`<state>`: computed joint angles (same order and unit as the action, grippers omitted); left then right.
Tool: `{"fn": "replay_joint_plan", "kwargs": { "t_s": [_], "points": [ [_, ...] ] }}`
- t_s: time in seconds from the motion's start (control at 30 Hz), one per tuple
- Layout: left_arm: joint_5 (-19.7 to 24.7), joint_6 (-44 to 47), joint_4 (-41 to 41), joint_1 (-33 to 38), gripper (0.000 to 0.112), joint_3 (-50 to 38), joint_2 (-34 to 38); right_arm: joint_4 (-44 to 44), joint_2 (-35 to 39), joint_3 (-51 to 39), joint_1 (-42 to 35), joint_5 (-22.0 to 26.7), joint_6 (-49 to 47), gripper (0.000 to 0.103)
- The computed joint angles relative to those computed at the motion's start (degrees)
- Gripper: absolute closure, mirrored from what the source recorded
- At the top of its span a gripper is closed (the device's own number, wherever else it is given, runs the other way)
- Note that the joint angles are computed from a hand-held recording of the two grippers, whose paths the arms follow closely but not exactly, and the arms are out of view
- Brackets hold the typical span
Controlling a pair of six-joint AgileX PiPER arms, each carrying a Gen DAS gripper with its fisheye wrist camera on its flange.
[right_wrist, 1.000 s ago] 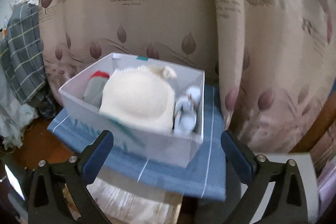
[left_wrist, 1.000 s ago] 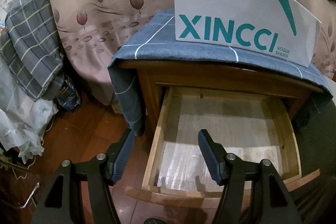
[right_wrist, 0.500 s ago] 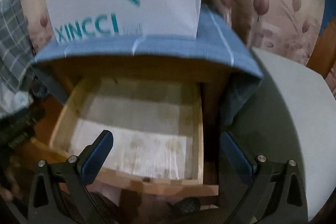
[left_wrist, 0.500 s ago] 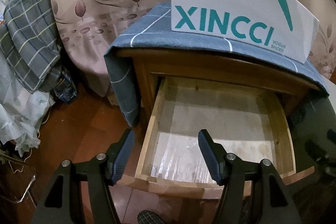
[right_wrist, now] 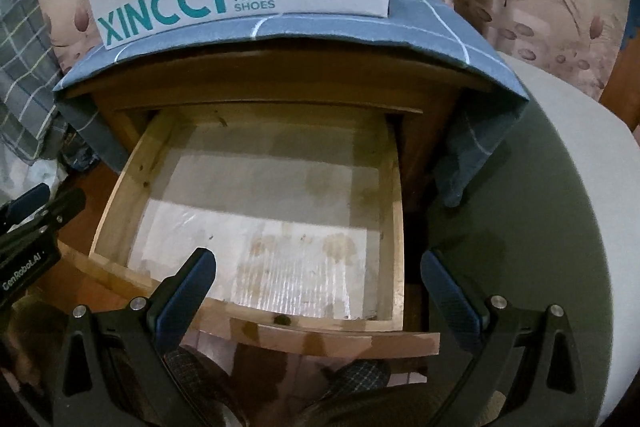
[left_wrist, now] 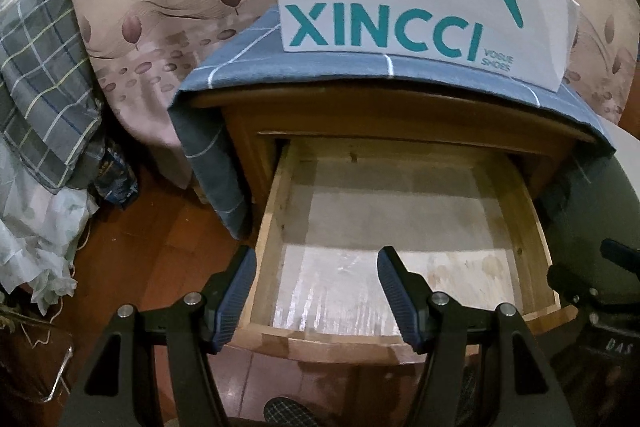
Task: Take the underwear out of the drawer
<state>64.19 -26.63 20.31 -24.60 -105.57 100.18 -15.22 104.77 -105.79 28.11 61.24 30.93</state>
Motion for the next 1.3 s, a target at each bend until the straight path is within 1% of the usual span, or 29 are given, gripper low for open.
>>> {"fn": "replay_joint_plan", "kwargs": {
  "t_s": [0.1,0.2,0.43,0.77,1.03,1.3],
  "points": [
    [0.2,0.1,0.4,-0.4,0.048,-0.3,0.3,2.5,-0.1,0.6,-1.6,-0.5,0.4,0.002],
    [0.2,0.1,0.5,-0.6,0.048,-0.1,0.2,3.1,-0.5,1.2,-1.9,-1.1,0.7,0.002],
    [0.4,0.5,-0.4,-0.2,0.048,-0.6,0.6,0.5,1.6,-1.6,0.2,1.6,-0.4,0.002],
    [0.7,0.9,-1.5,0.3,0.048,-1.4,1.3,-0.2,1.5,-1.2,0.6,1.5,-0.3,0.002],
    [0.7,1.6,-2.6,0.5,0.048,-1.9,1.7,-1.1,2.0,-1.8,1.1,2.3,-0.7,0.002],
    [0.4,1.2,-2.0,0.0,0.048,-1.3,1.4,-1.3,2.4,-2.0,1.2,2.4,-1.0,0.002]
  ]
}}
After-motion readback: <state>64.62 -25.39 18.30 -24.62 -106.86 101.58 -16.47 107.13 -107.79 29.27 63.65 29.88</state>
